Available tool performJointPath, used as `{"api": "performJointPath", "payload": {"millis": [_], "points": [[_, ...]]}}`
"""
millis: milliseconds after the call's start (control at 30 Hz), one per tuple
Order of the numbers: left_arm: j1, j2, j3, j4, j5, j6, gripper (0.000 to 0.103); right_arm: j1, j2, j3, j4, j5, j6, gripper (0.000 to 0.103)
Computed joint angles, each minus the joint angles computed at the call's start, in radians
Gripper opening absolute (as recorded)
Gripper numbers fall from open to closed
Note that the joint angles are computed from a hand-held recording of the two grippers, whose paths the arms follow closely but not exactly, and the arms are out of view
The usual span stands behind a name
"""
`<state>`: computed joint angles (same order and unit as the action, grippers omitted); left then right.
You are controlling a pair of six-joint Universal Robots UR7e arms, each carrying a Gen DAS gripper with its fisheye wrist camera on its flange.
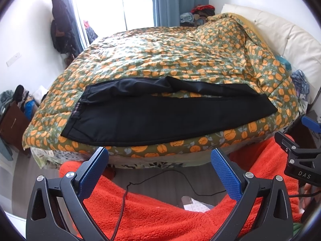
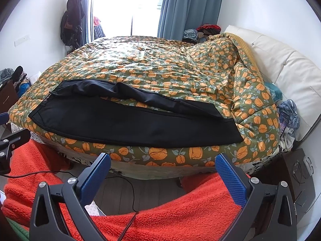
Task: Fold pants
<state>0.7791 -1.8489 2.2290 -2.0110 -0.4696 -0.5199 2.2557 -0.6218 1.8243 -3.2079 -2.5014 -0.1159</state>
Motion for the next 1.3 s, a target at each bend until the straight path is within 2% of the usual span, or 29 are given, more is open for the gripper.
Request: {"api": "performJointPath", "payload": {"millis": [900,1000,1100,1167,1300], "points": [[0.016,0.015,-0.025,0.034,-0.015,-0.006,0.102,-0.001,0.001,0.000,-0.001,0.004,0.007,0.103],[0.032,0.032,-0.034,-0.042,-0.025,0.058,0.102,-0.006,0.001,0.004,-0.023,0.030,-0.002,0.103],[0.061,0.059,-0.042,-0.164,-0.063,0.150,0.102,-0.007,0.005,0.011,-0.109,0.043,-0.064,0.103],[0.079,0.085,-0.052,-0.201,-0.080,0.177,0.102,-0.010,0.007,0.016,-0.147,0.057,-0.093,0.103],[0.101,0.138,-0.064,-0.277,-0.085,0.253,0.102,-0.032,0.001,0.006,-0.167,0.123,-0.104,0.103]]}}
